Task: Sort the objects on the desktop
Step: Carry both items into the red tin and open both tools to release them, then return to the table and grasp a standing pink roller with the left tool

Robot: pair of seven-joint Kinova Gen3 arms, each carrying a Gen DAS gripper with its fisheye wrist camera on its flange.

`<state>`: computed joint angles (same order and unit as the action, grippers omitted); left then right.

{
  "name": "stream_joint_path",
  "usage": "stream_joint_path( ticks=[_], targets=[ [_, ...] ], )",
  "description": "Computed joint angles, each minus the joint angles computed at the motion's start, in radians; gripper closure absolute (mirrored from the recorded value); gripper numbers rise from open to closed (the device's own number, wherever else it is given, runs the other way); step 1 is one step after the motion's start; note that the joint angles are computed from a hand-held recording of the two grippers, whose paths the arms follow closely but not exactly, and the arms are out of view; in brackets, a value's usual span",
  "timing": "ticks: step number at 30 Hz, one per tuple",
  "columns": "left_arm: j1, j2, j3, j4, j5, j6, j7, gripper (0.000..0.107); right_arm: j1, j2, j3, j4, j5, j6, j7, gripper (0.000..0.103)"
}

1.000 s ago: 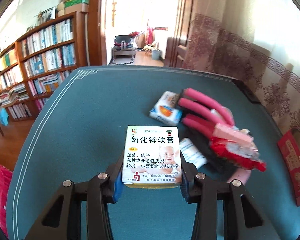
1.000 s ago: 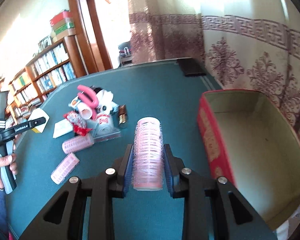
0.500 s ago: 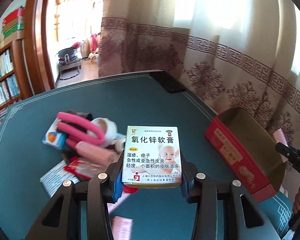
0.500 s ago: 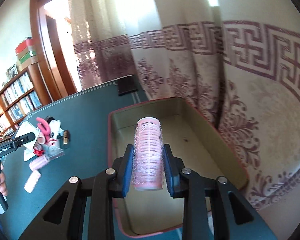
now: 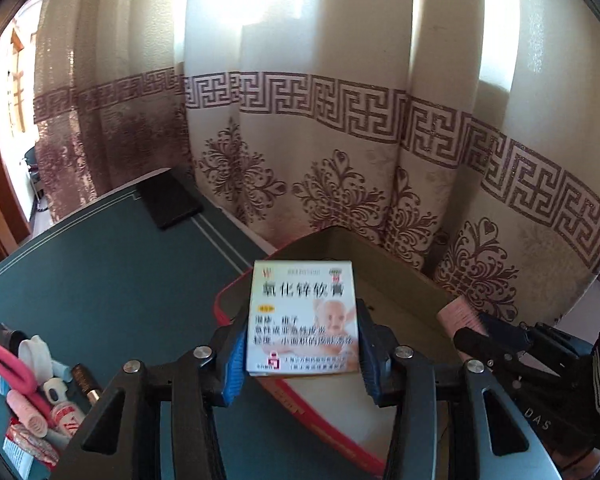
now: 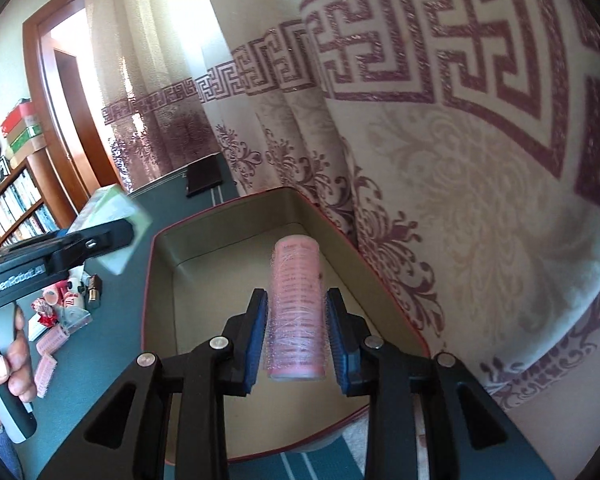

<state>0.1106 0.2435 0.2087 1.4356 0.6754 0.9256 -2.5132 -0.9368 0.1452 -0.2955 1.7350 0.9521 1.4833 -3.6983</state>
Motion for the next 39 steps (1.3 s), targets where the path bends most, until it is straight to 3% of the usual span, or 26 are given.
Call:
stream_joint_path(
  ticks=[2,3,4,8,11,20,24,26,33,39],
  targets=[
    [0.017,0.005,0.012,0.003,-0.012,-0.024,0.01,0.004,0.001,-0.002,0.0,0.006,0.0,-0.005,-0.011,0.046],
    [0.01,-0.009,0.023,0.03,0.002,-0.059,-0.008,0.004,0.001,-0.004,-0.004,0.012,0.007,-0.008,-0.025,0.025],
    [0.017,-0.017,0.023,0.044,-0.001,-0.085,-0.019,0.004,-0.016,-0.006,0.002,0.023,0.023,-0.005,-0.048,0.02],
    [0.084,-0.045,-0.008,0.083,-0.131,-0.191,0.018,0.004,-0.012,0.012,-0.004,0.007,0.028,0.01,-0.033,0.02],
    [0.086,-0.066,-0.021,0.12,-0.193,-0.249,0.045,0.004,-0.008,0.016,0.003,0.004,0.021,-0.01,-0.031,0.019],
    [-0.022,-0.108,-0.083,0.154,-0.196,-0.238,0.127,0.004,-0.036,0.066,0.022,-0.06,0.034,0.009,0.015,0.016],
    [-0.075,-0.132,-0.116,0.189,-0.205,-0.264,0.138,0.004,-0.076,0.098,0.032,-0.102,0.069,0.035,0.038,0.001],
    [-0.108,-0.137,-0.131,0.206,-0.192,-0.272,0.122,0.004,-0.101,0.124,0.039,-0.137,0.097,0.052,0.072,0.001],
    [-0.232,-0.108,-0.183,0.202,-0.162,-0.201,0.128,0.004,-0.146,0.187,0.079,-0.234,0.122,0.007,0.216,0.001],
    [-0.378,-0.055,-0.196,0.183,-0.007,-0.035,0.014,0.004,-0.16,0.228,0.116,-0.301,0.093,-0.073,0.271,0.001]
  ],
)
